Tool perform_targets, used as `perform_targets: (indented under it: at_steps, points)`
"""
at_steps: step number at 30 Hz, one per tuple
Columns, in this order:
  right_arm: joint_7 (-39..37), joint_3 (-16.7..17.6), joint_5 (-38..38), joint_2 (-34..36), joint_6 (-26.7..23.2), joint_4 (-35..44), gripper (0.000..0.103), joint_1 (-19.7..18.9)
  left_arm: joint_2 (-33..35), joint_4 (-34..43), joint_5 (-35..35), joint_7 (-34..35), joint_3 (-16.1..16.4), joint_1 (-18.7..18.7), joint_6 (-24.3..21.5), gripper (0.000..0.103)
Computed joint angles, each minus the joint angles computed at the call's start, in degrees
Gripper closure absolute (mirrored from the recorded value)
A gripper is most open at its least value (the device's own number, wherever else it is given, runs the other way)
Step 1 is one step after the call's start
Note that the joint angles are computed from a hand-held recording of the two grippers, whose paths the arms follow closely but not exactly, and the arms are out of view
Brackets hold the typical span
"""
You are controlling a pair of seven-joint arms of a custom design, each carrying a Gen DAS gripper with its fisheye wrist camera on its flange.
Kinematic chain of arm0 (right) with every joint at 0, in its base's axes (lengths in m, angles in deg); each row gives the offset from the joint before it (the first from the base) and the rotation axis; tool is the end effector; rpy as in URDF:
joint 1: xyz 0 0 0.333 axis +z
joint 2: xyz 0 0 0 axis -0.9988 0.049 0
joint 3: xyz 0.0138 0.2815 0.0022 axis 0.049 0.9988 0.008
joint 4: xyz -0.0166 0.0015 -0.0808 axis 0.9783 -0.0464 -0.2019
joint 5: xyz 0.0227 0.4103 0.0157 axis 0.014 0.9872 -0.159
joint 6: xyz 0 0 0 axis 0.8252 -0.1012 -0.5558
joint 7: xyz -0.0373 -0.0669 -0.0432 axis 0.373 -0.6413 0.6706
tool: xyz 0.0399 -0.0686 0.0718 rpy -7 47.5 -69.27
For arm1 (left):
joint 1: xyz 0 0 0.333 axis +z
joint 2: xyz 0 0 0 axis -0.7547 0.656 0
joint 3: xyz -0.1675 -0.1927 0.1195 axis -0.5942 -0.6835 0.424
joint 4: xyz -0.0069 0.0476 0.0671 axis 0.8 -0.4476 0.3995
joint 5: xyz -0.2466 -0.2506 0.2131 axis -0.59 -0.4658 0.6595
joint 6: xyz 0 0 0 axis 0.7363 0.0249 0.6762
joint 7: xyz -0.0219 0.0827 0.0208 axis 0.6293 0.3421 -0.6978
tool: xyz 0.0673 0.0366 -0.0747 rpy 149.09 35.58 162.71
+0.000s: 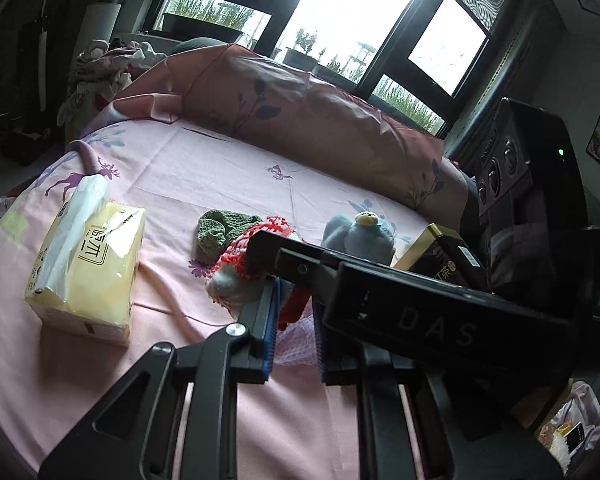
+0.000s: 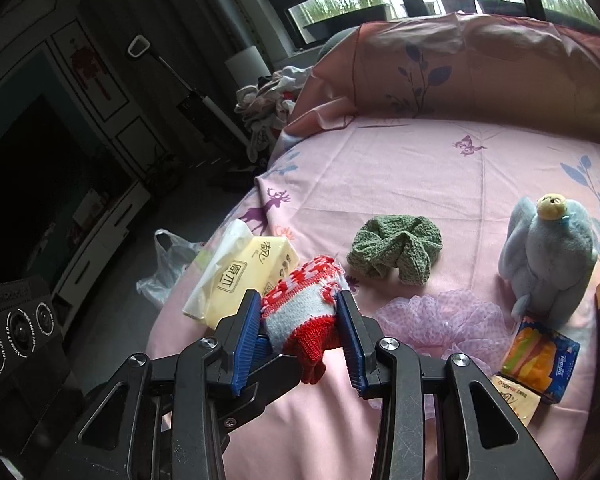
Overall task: Organize soft objects
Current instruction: 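Lift the red-and-white sock and carry it toward the green box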
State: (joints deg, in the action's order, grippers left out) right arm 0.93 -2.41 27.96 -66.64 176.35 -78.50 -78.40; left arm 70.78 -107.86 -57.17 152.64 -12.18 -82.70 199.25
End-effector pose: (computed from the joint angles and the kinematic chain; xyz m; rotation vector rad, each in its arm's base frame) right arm 0.6806 0.2191 0.4359 -2.0081 1.0578 0.1191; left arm 0.5744 -0.1600 0.4121 -1.9791 1.4427 -1.2687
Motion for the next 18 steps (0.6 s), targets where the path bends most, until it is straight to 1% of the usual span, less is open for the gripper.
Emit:
perform_targets:
  at_steps: [3,4,5,6,7,8,10,11,12,15,18]
  points:
    - [-1.58,0.09,2.02,-2.36,1.64,-2.55,0.062,-0.55,-0.22,0.55,-5.1,5.9,3.65,-5.36,1.03,0.091]
    - [-2.21,0.06,2.8,-3.22,2.02,-3.44,0.062,-0.73,-0.48,0.61,-5.84,6.97,3.07,-5.16,1.28,0.091]
    - [-3.25,0.04,3.86,-4.24,2.47,-4.52,0.062,-0.94,-0.94,0.36,-4.59,5.96,0.8,-2.95,1.59,0.092]
    - [-4.71,0.04,5.35,-5.42,2.93,-5.71,0.062,-1.25,-1.35,-0.03,-1.63,3.56,-2.25,0.26,2.13,0.092]
    - [-6.18,0.0,7.0,-6.51,3.3,-6.77,0.062,-1.47,-1.79,-0.36,0.11,2.72,-3.76,1.71,2.76,0.092]
    - [-7.44,-0.16,8.6,-7.59,3.46,-7.81,0.062,-1.65,-2.08,-0.31,-2.01,5.51,-3.99,1.15,3.47,0.092]
    - [-9.47,-0.73,11.55,-9.48,3.25,-9.43,0.062,-1.89,-2.36,0.63,-10.76,15.12,-3.24,-2.09,5.02,0.092]
    - [-10.58,-1.08,12.9,-10.48,3.31,-10.32,0.062,-1.91,-2.52,0.95,-13.0,18.08,-3.63,-2.59,5.73,0.092]
    - [-11.53,-1.49,14.06,-11.48,3.46,-11.22,0.062,-1.86,-2.7,0.97,-12.78,18.8,-4.49,-2.17,6.32,0.092]
    - [-13.9,-2.77,16.95,-14.0,4.58,-13.43,0.062,-1.45,-3.08,1.02,-9.28,17.73,-7.36,0.05,7.27,0.092]
    - [-15.83,-4.13,20.64,-15.82,4.55,-14.96,0.062,-1.62,-2.62,2.62,-9.93,20.95,-9.56,1.14,7.68,0.092]
